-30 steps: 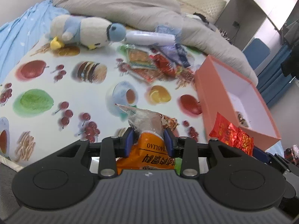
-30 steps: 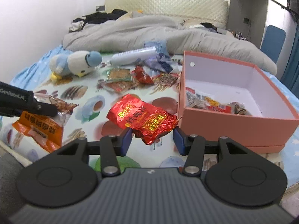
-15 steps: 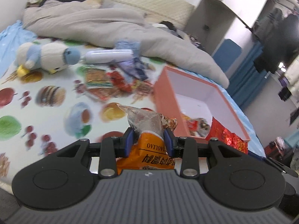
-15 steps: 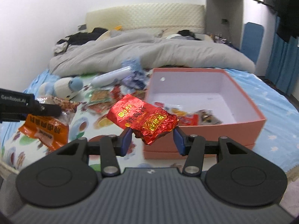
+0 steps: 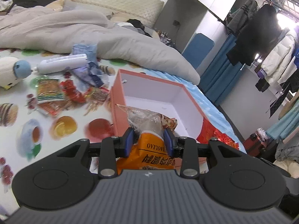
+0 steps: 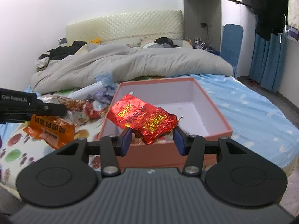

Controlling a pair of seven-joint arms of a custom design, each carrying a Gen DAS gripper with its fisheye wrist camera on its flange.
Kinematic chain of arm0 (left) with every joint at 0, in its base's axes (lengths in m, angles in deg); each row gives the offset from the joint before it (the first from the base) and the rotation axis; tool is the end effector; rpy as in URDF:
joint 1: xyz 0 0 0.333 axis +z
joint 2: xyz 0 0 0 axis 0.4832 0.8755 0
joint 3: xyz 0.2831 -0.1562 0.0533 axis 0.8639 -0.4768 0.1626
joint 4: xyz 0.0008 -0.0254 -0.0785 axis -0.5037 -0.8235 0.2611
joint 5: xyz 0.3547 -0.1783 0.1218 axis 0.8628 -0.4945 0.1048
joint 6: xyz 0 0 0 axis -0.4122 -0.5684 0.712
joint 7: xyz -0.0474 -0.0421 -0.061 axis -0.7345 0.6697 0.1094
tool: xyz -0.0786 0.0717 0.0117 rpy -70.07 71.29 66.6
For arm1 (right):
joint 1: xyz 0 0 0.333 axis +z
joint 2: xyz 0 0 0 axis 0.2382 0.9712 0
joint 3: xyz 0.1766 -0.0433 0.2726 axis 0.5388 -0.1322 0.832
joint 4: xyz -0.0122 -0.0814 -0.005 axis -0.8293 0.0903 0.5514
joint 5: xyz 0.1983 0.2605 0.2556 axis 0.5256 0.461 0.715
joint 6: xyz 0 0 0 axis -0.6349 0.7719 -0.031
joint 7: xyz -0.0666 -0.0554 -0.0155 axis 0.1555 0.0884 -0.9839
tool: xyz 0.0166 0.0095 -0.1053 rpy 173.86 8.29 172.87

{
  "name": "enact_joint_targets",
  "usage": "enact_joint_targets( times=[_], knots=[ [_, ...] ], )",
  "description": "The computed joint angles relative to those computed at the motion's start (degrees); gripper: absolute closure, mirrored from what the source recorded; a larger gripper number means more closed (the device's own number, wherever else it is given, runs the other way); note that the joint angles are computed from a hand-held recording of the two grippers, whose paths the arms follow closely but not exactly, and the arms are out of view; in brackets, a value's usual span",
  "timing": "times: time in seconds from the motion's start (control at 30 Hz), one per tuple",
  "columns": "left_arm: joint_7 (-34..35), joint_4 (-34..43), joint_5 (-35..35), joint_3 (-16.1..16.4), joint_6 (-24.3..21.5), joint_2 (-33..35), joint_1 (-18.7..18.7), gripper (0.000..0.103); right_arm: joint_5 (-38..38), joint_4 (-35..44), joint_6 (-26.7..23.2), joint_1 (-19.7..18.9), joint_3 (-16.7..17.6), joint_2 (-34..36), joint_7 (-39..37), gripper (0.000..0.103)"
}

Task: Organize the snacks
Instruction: 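Carry both snacks over the pink box and lower them inside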

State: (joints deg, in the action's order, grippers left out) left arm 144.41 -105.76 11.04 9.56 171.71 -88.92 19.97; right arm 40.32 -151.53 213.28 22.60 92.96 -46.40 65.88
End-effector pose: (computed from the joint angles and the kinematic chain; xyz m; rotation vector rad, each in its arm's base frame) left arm 0.5703 -0.1430 0.6772 -1.9308 1.7002 -1.2737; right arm 0.5282 0.1937 0.6628 -1.7037 1.4960 -0.7492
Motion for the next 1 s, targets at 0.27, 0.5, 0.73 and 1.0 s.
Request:
enact_joint_targets(
  times=[0.27,0.5,0.73,1.0],
  knots=[
    [1.8,12.6,1.2,-2.2,-2.3,10.6,1.7,0.063,-0.7,6.4,0.7,0.7,-2.1,6.8,-0.8,0.051],
    [0.5,25.3,4.0,-5.5,-7.2,21.8,4.1,0.063,2.0,11.2,-0.8,2.6,-5.4,12.7,-3.8,0.051],
    [-2.1,41.1,9.6,-7.1,-13.9,35.0,3.6,0.063,4.5,16.0,-2.1,4.0,-8.1,19.4,-4.5,0.051],
    [-0.9,57.9,12.1,-8.6,-21.8,47.1,2.5,0.062,5.5,21.2,-3.6,5.7,-10.7,24.9,-5.1,0.051]
  ],
)
